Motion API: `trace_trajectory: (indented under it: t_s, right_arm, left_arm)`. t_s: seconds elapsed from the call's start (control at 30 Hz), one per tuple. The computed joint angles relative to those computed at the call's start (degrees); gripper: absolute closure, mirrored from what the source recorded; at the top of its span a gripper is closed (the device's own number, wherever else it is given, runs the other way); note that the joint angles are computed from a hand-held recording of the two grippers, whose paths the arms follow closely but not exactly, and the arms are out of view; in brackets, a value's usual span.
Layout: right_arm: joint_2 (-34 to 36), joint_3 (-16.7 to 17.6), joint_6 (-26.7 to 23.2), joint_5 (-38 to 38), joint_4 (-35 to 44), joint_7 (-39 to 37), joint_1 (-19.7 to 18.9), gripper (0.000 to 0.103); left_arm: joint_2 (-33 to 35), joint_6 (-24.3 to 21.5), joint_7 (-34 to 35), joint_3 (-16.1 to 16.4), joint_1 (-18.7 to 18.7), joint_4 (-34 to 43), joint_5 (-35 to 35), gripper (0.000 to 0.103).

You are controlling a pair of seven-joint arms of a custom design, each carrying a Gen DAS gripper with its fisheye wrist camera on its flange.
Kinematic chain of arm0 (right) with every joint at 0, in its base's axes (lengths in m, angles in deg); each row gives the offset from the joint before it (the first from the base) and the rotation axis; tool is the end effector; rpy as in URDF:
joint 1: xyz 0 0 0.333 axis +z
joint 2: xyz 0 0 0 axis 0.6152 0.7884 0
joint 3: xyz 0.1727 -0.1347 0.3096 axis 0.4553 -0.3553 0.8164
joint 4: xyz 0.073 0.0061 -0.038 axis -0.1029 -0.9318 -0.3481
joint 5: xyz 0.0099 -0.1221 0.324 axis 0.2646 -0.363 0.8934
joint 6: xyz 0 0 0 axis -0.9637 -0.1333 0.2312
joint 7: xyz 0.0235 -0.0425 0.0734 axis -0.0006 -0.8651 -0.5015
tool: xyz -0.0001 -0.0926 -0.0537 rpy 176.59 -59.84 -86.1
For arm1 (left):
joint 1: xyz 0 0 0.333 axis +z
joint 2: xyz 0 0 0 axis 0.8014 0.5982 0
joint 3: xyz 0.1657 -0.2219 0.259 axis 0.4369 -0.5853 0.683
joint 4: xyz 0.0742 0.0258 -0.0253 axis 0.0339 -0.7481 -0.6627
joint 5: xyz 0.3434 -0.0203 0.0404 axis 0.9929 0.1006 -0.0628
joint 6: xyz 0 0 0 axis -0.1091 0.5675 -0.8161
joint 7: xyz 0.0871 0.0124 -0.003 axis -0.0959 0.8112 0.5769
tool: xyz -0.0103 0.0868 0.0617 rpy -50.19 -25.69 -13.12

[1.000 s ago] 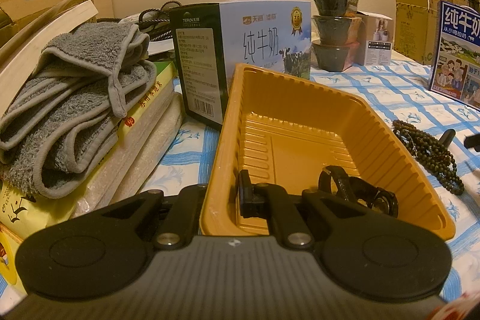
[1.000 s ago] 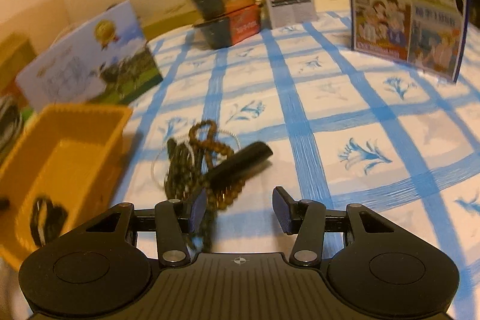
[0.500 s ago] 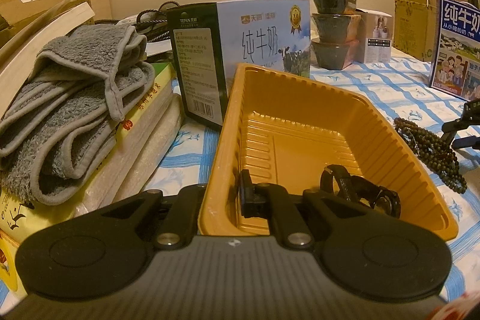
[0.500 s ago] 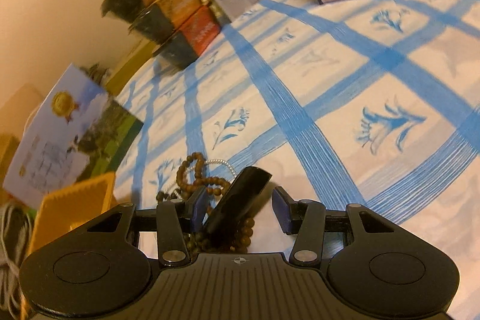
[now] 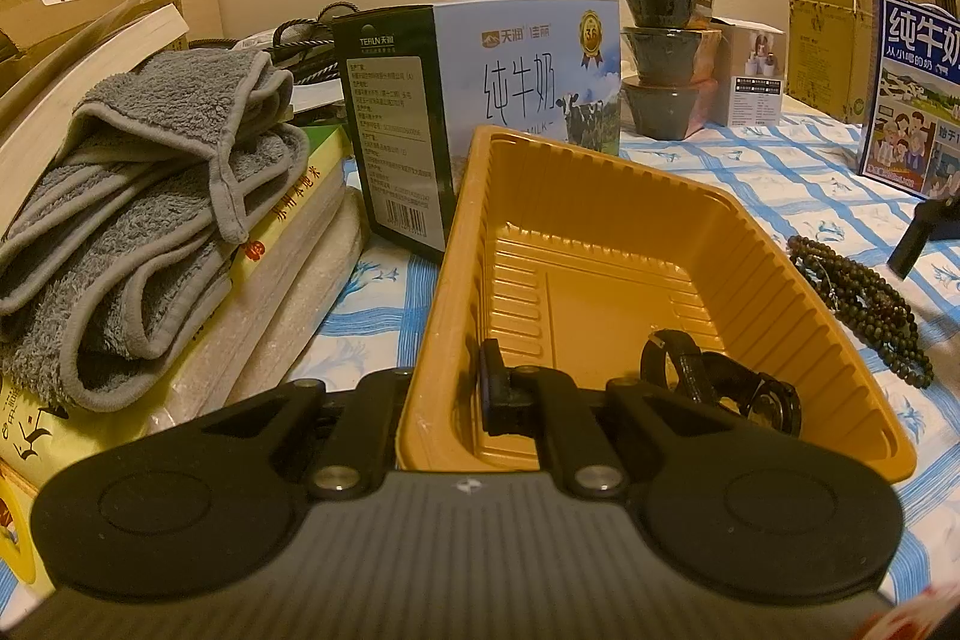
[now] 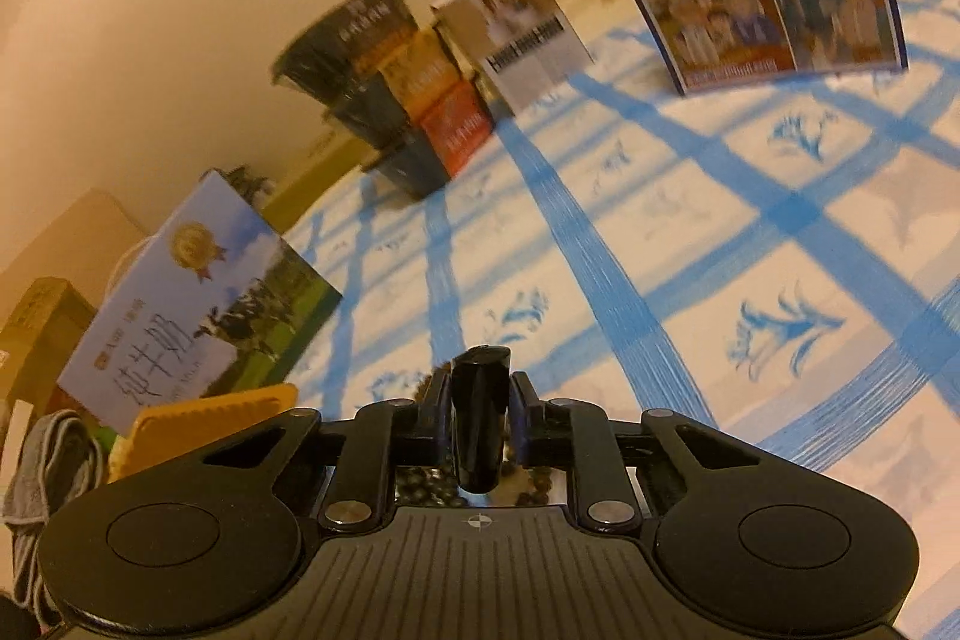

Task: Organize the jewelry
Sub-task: 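Carry the black cylinder into the orange tray and open the right tool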

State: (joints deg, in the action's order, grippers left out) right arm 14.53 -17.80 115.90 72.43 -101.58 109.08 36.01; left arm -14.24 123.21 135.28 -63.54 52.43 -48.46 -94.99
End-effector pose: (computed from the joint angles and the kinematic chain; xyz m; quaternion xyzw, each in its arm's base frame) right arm 0.7438 0.1552 0.3564 -0.4932 0.7013 -0.1152 0.5017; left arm 0.6407 0.0312 0.3691 -0.6296 0.6046 -0.3027 0.3827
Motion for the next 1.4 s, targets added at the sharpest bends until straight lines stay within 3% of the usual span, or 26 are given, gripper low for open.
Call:
trace_trajectory:
  t_s: [0.1, 0.23, 0.3, 0.47, 0.57, 0.67, 0.83, 1.1, 1.2, 1.27, 1.4]
  right_arm:
    - [-1.8, 1.2, 1.6, -1.3, -2.2, 0.2, -0.8, 0.083]
    - [-2.2, 8.0, 2.1, -8.2, -3.9, 0.5, -4.7, 0.083]
    - [-1.5, 12.3, 0.8, -12.2, -3.6, 0.4, -6.5, 0.083]
    - [5.3, 28.1, -7.2, -20.0, -0.4, -5.7, -11.3, 0.083]
    - [8.4, 32.3, -11.4, -20.0, 1.6, -10.2, -10.1, 0.083]
    - [9.2, 31.5, -13.8, -17.9, 4.0, -12.5, -6.6, 0.083]
    - [6.7, 23.6, -15.2, -12.2, 6.5, -12.0, 0.9, 0.083]
    - [7.3, 23.3, -19.0, -6.6, 8.3, -17.1, 2.6, 0.083]
    - [8.0, 24.7, -18.7, -4.8, 8.5, -19.7, 2.1, 0.074]
    - [7.6, 24.9, -17.0, -3.4, 7.8, -20.8, 2.0, 0.047]
    - [5.8, 24.8, -14.0, -1.2, 5.4, -23.4, 1.3, 0.047]
  left_arm:
    - [0.0, 0.1, -0.1, 0.1, -0.1, 0.0, -0.1, 0.095]
    - [0.1, 0.0, -0.1, 0.1, 0.0, 0.1, 0.0, 0.095]
    - [0.1, 0.0, -0.1, 0.1, -0.1, 0.1, 0.0, 0.095]
    - [0.1, 0.2, 0.0, 0.2, -0.1, 0.0, -0.1, 0.095]
    - [0.1, 0.3, 0.1, 0.3, -0.4, 0.0, -0.4, 0.095]
    - [0.0, 0.4, 0.2, 0.3, -0.5, -0.2, -0.5, 0.095]
    - [-0.1, 0.3, 0.2, 0.3, -0.5, -0.2, -0.7, 0.095]
    - [-0.3, 0.3, 0.2, 0.3, -0.7, -0.4, -1.0, 0.095]
    - [-0.3, 0.1, 0.3, 0.4, -0.9, -0.4, -1.2, 0.095]
    - [-0.4, 0.1, 0.2, 0.4, -0.9, -0.5, -1.3, 0.095]
    - [-0.5, 0.0, 0.4, 0.6, -1.1, -0.5, -1.5, 0.095]
